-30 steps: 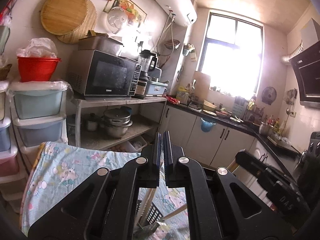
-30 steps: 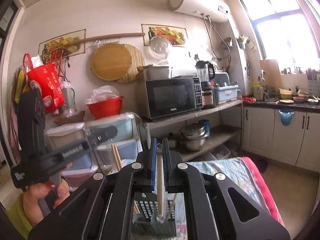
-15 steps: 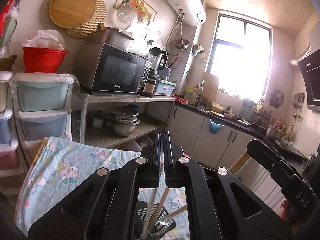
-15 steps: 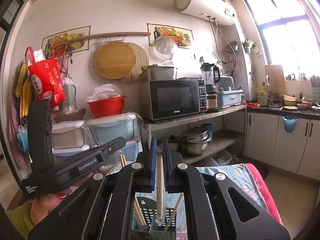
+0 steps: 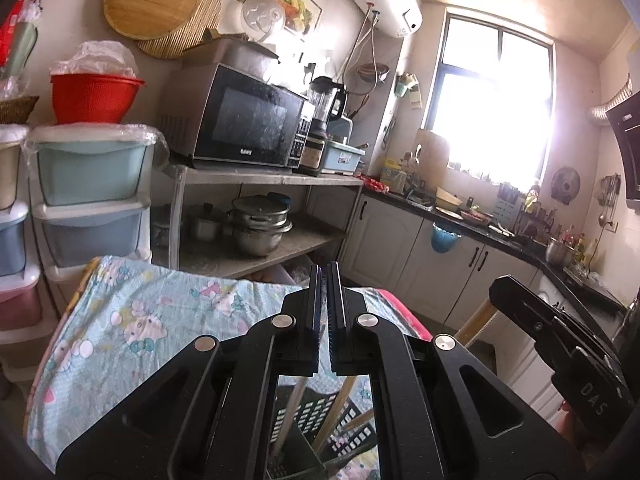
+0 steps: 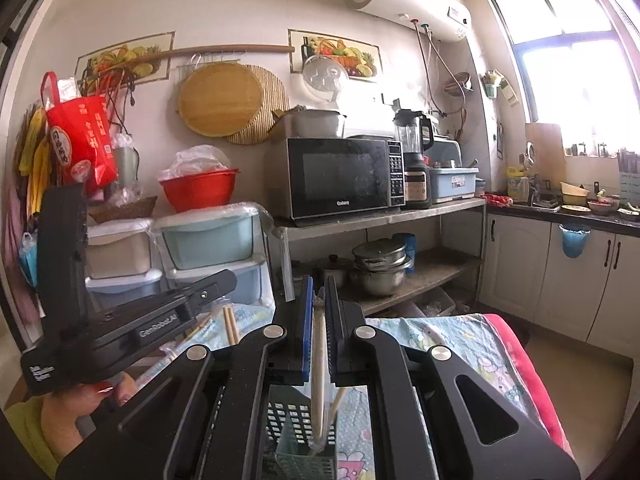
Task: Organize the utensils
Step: 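Carry the left gripper's chopstick into the caddy while the right gripper lowers its own, then open the left gripper over the caddy while the right gripper releases its chopstick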
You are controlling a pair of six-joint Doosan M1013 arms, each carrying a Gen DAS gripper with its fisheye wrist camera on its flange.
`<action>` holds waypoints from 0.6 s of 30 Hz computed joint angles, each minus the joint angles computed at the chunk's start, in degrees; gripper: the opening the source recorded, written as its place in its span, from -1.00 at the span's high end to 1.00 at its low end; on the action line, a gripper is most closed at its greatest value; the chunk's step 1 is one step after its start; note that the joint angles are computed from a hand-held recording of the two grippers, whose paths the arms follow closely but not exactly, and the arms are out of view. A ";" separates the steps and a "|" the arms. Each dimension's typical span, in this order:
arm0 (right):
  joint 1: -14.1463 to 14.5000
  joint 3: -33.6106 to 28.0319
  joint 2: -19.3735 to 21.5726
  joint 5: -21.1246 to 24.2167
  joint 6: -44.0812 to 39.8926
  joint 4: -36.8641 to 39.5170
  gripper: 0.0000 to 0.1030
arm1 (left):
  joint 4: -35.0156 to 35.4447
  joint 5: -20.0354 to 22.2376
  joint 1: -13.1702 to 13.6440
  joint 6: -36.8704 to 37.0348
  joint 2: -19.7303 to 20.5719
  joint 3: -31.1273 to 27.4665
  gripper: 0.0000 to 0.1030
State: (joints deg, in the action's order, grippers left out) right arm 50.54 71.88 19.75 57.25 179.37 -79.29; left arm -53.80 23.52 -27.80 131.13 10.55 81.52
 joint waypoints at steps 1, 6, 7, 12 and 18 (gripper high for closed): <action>0.01 0.08 0.08 0.25 0.05 0.00 0.88 | 0.17 0.24 0.06 -0.18 0.04 0.13 0.98; -0.06 1.09 0.14 0.69 1.51 0.44 0.88 | -0.47 1.11 0.28 -0.16 0.12 1.00 0.98; -0.09 1.37 0.10 0.71 1.83 0.58 0.88 | -1.64 1.46 0.41 0.76 0.10 1.23 0.98; -0.16 2.72 -0.32 0.80 3.68 1.82 0.87 | -2.82 2.15 0.63 1.21 -0.07 2.23 0.98; -0.01 4.22 -1.05 0.19 4.66 4.29 0.87 | -3.76 2.52 0.83 2.38 -0.72 3.42 0.97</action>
